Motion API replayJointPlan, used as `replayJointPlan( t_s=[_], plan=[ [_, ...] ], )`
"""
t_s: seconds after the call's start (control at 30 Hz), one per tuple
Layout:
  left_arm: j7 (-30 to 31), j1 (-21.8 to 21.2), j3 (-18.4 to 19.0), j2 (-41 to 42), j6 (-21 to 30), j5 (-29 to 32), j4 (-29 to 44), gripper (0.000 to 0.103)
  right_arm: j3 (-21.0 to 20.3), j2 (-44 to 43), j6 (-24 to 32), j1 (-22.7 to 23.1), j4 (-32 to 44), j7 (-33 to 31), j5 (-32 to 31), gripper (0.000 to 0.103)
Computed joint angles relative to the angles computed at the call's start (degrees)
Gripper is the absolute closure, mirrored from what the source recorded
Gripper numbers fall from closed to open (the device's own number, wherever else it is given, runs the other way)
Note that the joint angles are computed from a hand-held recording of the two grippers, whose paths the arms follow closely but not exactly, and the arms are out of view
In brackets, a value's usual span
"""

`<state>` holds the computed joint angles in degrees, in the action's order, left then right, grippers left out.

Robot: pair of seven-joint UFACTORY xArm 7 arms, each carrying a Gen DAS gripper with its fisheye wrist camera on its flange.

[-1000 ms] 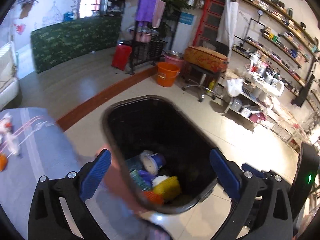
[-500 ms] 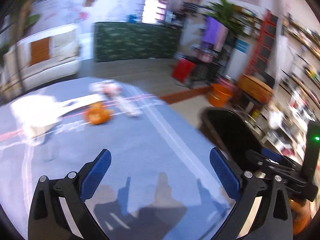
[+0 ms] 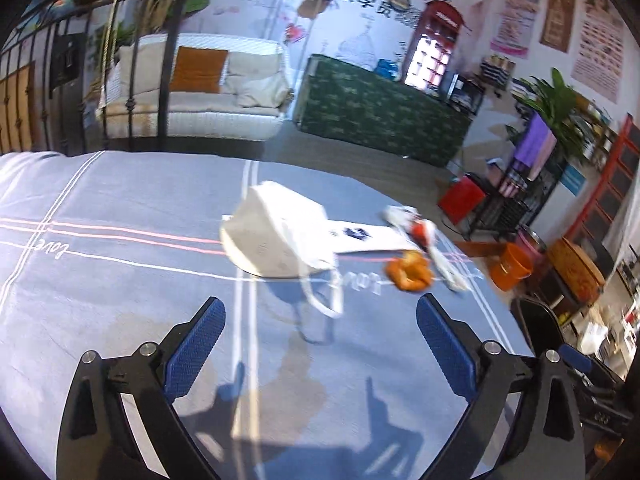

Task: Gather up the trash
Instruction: 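Grasp the white face mask with the left gripper while the right gripper grasps the orange peel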

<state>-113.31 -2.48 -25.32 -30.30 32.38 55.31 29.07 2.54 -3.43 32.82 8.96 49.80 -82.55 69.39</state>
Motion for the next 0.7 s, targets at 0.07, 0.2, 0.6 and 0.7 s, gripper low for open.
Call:
replayJointPlan(
  t_s=[0.07,0.2,0.6,0.7],
  plan=[
    [-0.5,1.5,2.3,-0.7,-4.0,1.7,-1.7,0.017,0.9,0.5,-0.3,0.7,0.6,1.2,-1.4,0.015],
    [-6.8,10.5,3.7,1.7,-16.1,11.2,-2.0,0.025,2.1,1.7,-0.9,2.1,1.7,3.1,-4.1,0.015],
    [-14.8,12.5,9.7,13.0,-20.5,25.6,4.3,0.093,7.0,11.8,-5.8,4.8,11.2,13.7,-16.7,0.015],
    [-13.3,9.7,10.6,12.1,-17.6,25.3,4.0,0.099,8.5,14.6,-7.8,4.9,13.5,16.6,-20.2,0.015]
  ],
)
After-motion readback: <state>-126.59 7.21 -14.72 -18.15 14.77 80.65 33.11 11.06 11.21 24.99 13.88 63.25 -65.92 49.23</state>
